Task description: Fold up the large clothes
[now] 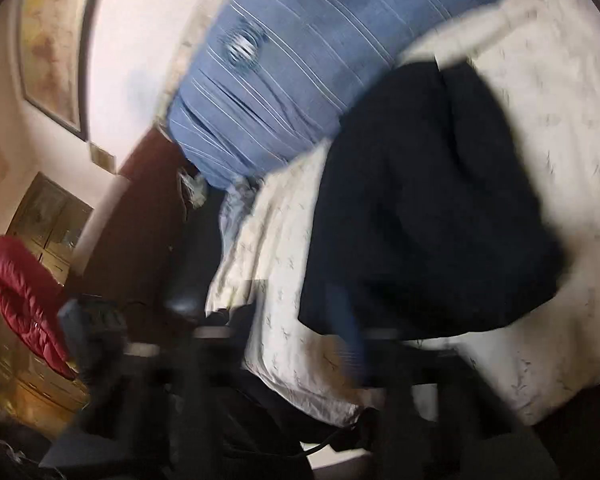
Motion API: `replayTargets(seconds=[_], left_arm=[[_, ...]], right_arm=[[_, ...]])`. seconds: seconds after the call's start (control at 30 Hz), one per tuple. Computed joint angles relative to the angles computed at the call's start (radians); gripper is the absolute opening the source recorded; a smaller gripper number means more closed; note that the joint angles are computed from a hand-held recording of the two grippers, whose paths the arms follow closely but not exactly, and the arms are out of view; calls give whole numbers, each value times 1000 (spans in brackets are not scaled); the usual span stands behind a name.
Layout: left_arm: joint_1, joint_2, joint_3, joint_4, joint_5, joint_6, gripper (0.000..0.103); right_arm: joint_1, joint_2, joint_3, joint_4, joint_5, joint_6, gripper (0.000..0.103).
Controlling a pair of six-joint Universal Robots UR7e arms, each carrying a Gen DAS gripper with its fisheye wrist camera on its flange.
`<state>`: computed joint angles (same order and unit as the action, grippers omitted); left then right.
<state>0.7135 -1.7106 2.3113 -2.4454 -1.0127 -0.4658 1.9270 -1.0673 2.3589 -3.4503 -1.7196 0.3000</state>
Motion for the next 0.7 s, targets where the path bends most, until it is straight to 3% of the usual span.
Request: replayTargets(seconds=[0.13,0.23,0.3,0.4,0.43,0.47,0.53,0.6,0.7], left_arm=[[10,40,-12,-4,-1,-3,83],[27,75,-21,-12,-8,1,83],[35,94,-26,-23,-18,2,83],[36,124,-20,-72,-36,37,83],[33,141,-17,-99,-34,51,83],[31,159,-16,-119,-34,67,83],[26,184,-18,-148,-39,95,83],[14,200,-16,-166,-31,122,84],[6,207,-18,-153,-21,130,84]], right_arm=[[-78,-29,10,47,-211,33,0],[-117,-78,25,99,-189,41,0],[-73,-102,15,124,-241,48,0],[13,-128,-29,131,-296,-31,2],[37,-120,-87,180,-346,-51,11],[44,-111,-124,217,-354,-67,31],[28,-69,-225,310,-355,-125,60],[4,-16,-319,396,-355,-156,60],[-13,68,-458,574,-415,-145,60]])
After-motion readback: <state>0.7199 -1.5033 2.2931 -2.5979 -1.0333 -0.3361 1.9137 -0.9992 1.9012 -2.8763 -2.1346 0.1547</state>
